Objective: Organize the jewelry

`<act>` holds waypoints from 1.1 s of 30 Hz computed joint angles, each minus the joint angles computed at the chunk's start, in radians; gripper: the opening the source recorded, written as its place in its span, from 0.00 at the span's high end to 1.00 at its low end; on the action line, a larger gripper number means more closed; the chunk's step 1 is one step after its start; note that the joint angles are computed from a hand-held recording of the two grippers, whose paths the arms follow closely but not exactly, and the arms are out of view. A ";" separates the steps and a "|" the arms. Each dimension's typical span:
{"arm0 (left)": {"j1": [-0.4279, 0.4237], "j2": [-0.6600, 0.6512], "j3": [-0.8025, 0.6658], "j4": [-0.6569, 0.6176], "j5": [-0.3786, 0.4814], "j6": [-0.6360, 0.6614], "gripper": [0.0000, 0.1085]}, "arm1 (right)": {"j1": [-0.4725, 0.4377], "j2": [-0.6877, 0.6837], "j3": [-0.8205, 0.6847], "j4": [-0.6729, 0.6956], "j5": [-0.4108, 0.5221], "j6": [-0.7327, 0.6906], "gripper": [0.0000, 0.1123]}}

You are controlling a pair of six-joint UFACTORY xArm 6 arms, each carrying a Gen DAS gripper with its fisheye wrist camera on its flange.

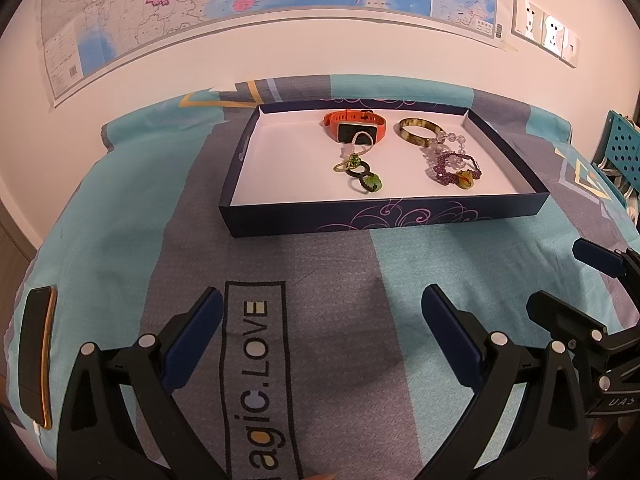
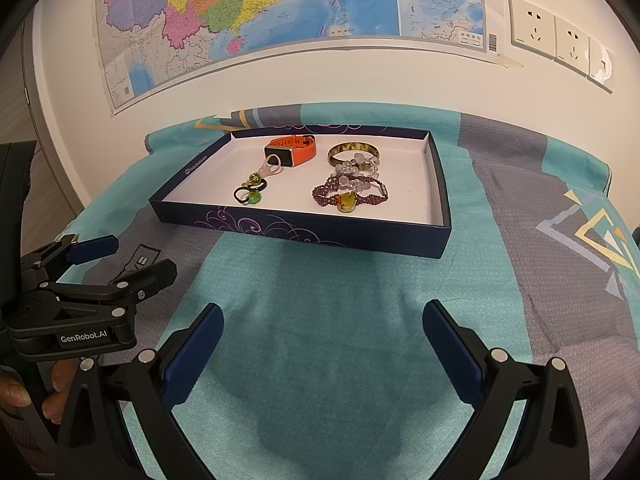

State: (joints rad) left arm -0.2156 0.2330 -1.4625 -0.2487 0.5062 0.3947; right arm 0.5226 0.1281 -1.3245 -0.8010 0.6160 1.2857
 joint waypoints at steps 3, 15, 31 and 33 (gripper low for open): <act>0.000 0.002 -0.002 -0.002 0.001 0.002 0.10 | -0.001 0.001 0.000 0.003 0.001 -0.002 0.14; 0.000 0.003 -0.003 -0.008 0.003 0.007 0.10 | 0.001 0.001 -0.002 0.005 0.005 -0.002 0.14; -0.002 0.006 -0.005 -0.011 0.013 0.014 0.10 | -0.001 -0.001 0.003 0.004 0.001 0.005 0.14; -0.002 0.006 -0.006 -0.013 0.014 0.016 0.10 | -0.001 0.000 0.002 0.005 0.001 0.003 0.14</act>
